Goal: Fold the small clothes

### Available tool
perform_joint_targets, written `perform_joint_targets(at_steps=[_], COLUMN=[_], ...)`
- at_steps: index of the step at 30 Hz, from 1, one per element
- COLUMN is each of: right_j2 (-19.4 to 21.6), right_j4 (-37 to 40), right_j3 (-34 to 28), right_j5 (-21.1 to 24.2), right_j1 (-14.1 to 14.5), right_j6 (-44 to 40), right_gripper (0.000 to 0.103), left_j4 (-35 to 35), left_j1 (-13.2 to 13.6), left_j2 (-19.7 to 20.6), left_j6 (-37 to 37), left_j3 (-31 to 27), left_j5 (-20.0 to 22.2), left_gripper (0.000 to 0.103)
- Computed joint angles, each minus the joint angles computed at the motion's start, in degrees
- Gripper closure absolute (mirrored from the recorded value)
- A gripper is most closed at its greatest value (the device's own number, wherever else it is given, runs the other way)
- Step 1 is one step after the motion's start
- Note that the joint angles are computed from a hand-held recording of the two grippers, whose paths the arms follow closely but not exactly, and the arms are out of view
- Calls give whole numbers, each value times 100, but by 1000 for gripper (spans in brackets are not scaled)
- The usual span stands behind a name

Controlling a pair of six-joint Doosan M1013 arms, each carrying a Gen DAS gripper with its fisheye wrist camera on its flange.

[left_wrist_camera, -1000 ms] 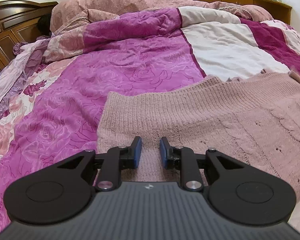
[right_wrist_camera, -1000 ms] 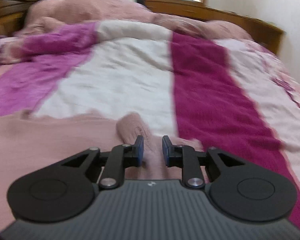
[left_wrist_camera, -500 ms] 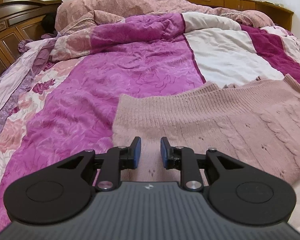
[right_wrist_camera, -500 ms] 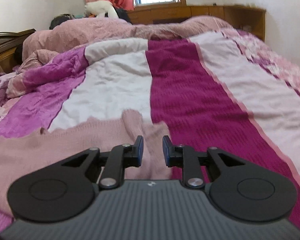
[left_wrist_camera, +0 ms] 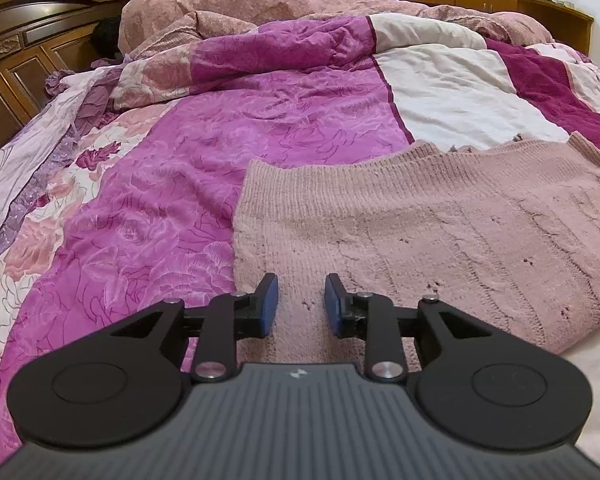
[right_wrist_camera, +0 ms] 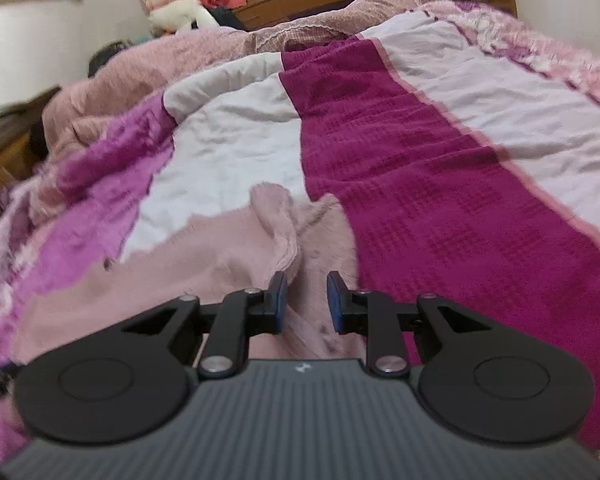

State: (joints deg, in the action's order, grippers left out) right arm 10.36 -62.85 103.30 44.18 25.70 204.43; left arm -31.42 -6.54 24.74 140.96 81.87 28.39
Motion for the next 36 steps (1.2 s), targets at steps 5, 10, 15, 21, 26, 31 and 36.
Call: perform_joint_targets(at_steps=[5,10,15,21,26,31,36], right_j2=[51,158,456,637,497,211,228], right_j4=[-294,-62,762,-113,412,-505,-134], right_j3=[-36,-233,-499,-670,-517,-264,-265], right_j5=[-137,-307,-305,868,680,321,-559], right_j1=[-96,-223,-366,-53,-231,52,-49], right_j6=[730,86,-918,-685,-540,162,-574], right_gripper=[77,77,80,95,92,92,92], left_j4=[180,323,490,574,646,692,675], left_j1=[-35,-61,-100,-92,-86,-101,-90], left_j2=[-4,3,10,47,74,68,69], left_j6=[-68,-201,-342,-542,-736,-738,-800], left_j3=[11,22,60,-12,-68,-52,-65], left_j5=[-73,-126,-254,-156,-83,-127,-78], left_gripper=[69,68,63,61,60,60,60])
